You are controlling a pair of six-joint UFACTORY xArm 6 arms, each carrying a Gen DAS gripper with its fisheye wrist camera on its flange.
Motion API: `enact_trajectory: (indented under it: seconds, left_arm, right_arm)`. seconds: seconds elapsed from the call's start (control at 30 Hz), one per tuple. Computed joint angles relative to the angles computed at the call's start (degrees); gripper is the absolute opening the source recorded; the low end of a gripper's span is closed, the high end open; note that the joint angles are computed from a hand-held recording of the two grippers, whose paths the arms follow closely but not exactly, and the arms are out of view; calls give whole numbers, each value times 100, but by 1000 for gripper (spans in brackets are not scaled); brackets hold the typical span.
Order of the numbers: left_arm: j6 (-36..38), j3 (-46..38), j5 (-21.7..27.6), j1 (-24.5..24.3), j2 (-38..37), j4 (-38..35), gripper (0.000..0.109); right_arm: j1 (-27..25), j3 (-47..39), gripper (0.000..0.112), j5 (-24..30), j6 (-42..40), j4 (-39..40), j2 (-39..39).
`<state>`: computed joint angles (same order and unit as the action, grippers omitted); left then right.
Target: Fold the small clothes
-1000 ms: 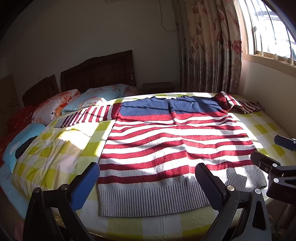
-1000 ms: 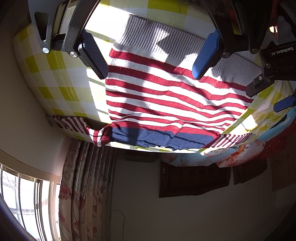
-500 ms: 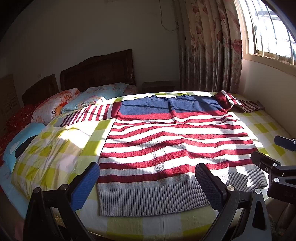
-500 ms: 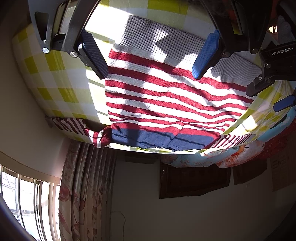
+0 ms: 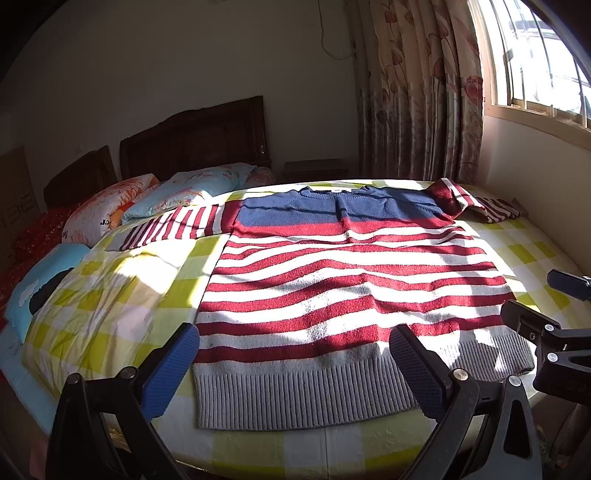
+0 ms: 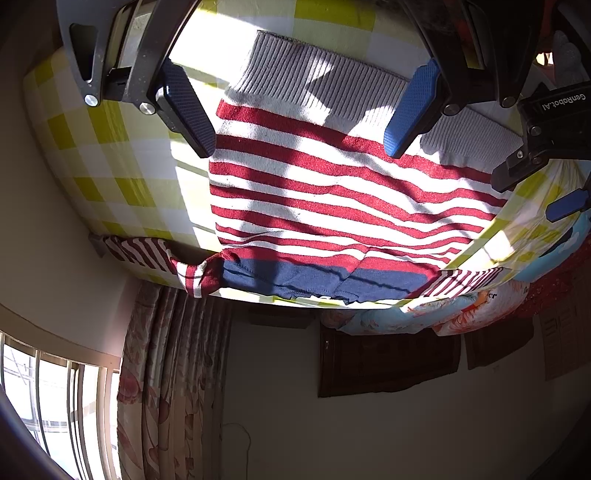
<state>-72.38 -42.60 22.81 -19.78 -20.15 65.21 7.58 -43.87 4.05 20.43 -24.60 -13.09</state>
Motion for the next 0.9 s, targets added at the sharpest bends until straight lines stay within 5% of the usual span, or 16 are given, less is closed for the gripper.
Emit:
enact_trajectory:
  seconds: [0.9]
  left_arm:
    - [91, 8, -7, -2, 18, -110, 103]
  right_arm:
    - [2, -13, 94, 16, -78, 94, 24]
